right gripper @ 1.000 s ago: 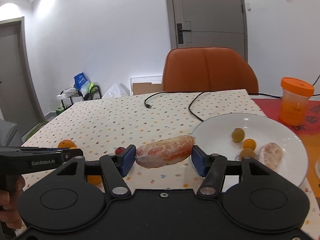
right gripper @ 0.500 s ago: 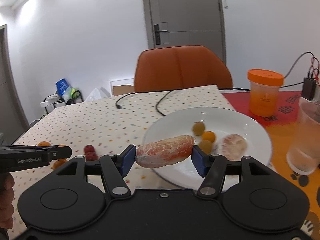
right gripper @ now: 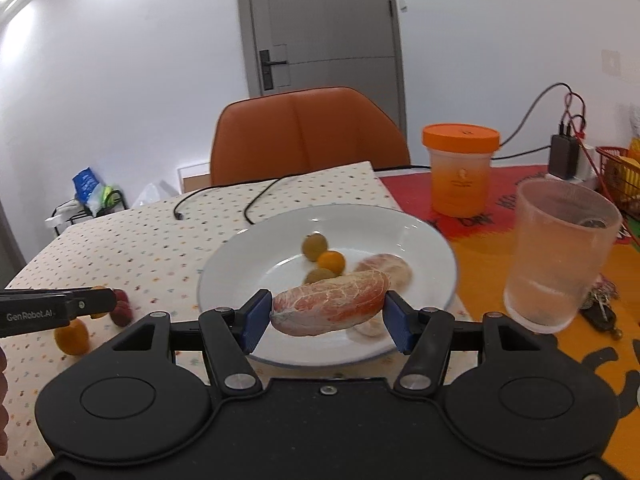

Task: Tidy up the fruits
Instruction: 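Carry the mandarin and the peeled segment to the white plate with both grippers, then open both grippers to release the mandarin and segment onto the plate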

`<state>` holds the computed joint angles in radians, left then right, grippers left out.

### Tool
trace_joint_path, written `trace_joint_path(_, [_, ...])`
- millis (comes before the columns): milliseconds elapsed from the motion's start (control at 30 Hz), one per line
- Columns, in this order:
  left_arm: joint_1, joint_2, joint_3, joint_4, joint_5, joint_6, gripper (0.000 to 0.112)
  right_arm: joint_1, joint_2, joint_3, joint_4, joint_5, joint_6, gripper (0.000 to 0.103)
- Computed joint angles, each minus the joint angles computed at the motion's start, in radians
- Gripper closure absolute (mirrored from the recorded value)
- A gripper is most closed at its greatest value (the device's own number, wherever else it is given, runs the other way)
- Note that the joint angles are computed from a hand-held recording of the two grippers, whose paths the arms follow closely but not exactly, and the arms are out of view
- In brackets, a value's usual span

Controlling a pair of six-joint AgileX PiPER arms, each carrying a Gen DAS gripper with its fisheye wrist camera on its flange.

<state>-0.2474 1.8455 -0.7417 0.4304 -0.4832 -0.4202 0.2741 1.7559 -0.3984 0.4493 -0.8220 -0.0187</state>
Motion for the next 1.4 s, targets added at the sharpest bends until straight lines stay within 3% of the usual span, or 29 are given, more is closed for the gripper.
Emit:
trace_joint_path(167, [-0.04, 0.008, -0.031, 0.01, 0.015, -0.008, 0.091, -0.018, 0.005, 0.029, -0.011, -0.042, 0.024, 0.033])
trace_joint_path(900, [-0.194, 0.045, -0.162, 0.07, 0.099, -0.052, 0.091, -0.102, -0.022, 0.114, -0.166, -0.114, 0.159, 0.033])
trace_joint_path(1100, [-0.199, 0.028, -0.155, 0.083, 0.114, -0.065, 0.085, -0.111, -0.024, 0.127, -0.172, -0.126, 0.184, 0.033])
trace_joint_path(1233, [-0.182, 0.011, -0.136, 0.036, 0.133, -0.026, 0.072, -0.098, -0.029, 0.131, -0.16, -0.129, 0.181, 0.033])
trace_joint_path(1400, [-0.145, -0.022, -0.082, -0.088, 0.108, 0.104, 0.042, -0.062, -0.034, 0.116, -0.108, -0.111, 0.164, 0.033])
